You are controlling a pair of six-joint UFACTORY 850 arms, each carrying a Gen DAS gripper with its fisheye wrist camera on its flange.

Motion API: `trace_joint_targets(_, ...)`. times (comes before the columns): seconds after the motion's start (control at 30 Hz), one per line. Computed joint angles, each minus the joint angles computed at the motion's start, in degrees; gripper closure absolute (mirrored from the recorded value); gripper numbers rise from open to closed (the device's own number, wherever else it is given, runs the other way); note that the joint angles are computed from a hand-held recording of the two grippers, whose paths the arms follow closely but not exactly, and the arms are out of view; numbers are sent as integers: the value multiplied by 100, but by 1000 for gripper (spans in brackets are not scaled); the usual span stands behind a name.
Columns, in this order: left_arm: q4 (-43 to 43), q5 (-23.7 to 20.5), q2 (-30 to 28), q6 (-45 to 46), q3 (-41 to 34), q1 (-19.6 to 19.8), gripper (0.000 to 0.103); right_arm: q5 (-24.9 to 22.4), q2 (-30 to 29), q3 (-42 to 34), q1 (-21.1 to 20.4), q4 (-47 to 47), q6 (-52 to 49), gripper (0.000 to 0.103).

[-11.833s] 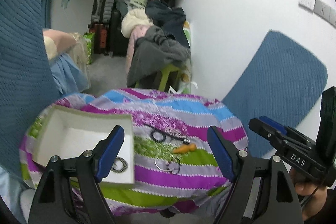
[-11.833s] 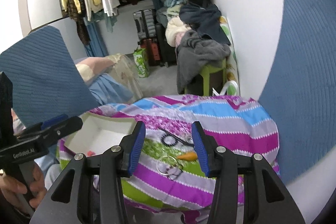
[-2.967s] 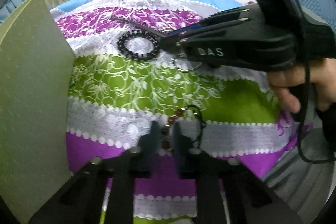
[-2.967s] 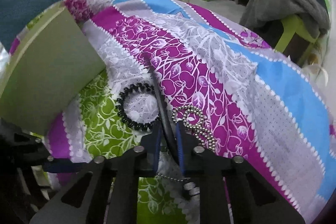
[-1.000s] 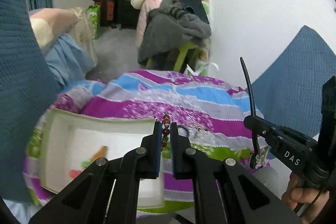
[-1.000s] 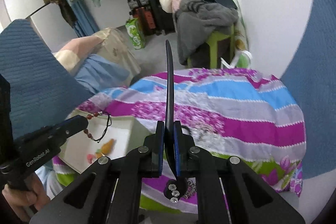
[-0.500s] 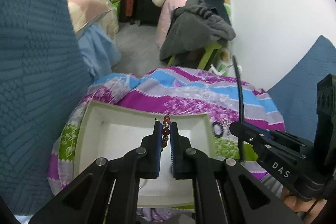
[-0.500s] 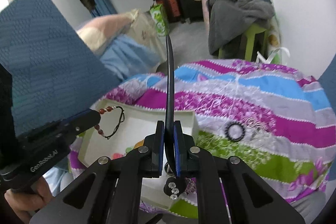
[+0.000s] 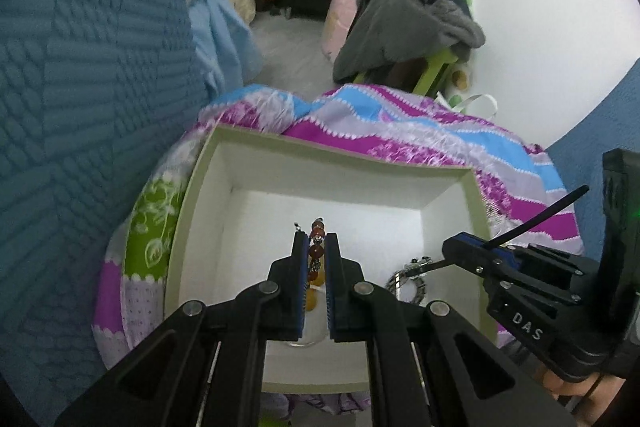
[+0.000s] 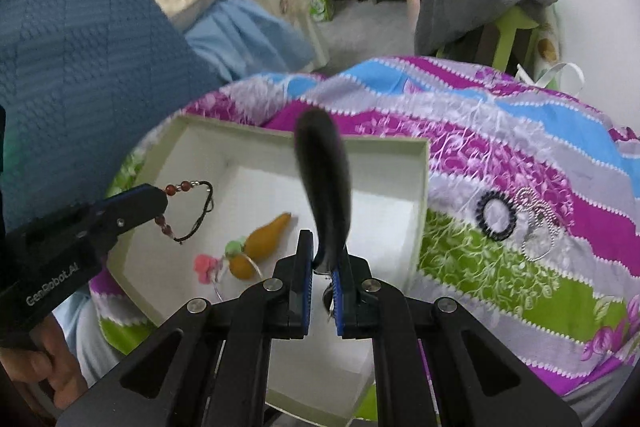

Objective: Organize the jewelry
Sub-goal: 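Open both tools to drop the bracelet and hair clip into the box, then move both tools back to the black coil hair tie and silver chain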

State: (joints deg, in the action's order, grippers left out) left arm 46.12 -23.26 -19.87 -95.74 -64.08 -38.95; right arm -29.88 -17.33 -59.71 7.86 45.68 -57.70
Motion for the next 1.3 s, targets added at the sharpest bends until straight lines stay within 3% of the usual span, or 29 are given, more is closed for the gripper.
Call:
trace_joint_targets(0.17,498,45,79,-640,100,-48,96,-263,-16,-119,-24,-142,-108,96)
trace_joint_targets(0.3,835,-142,178,-958,8,-131,94,-404,117,-148,-107,140,-507,73)
trace_joint_targets(0.37,791,-131,204,-930,-81,-151,81,-560,198,-169,-190,312,-717,69)
trace_joint_targets(0.43,923,-333,215,-1108,-184,-233,52,-646,289,-177,-277,476,-895,62)
trace_joint_targets(0.5,1000,-590,177,-1190,-343,-322,42,-703,367,-192,-363,614,-1075,58)
trace_joint_targets(0.8,1351,-653,-137,-1504,-1059,-548,42,-875,730,-220,-1125,1481,-2286,55)
trace_joint_targets(0.97,1182,-452,-513,-1361,-1545,-614,43,-890,586,-335,-1563,1588,-2422,55)
trace_joint_targets(1.13,565,-265,-1066,-601,-2252,-694,44,-885,361,-420,-1942,1740,-2795,56)
trace_joint_targets(1.3,-426,-237,-1765,632,-3141,-782,45,-933,26,-536,-2228,1636,-3080,64)
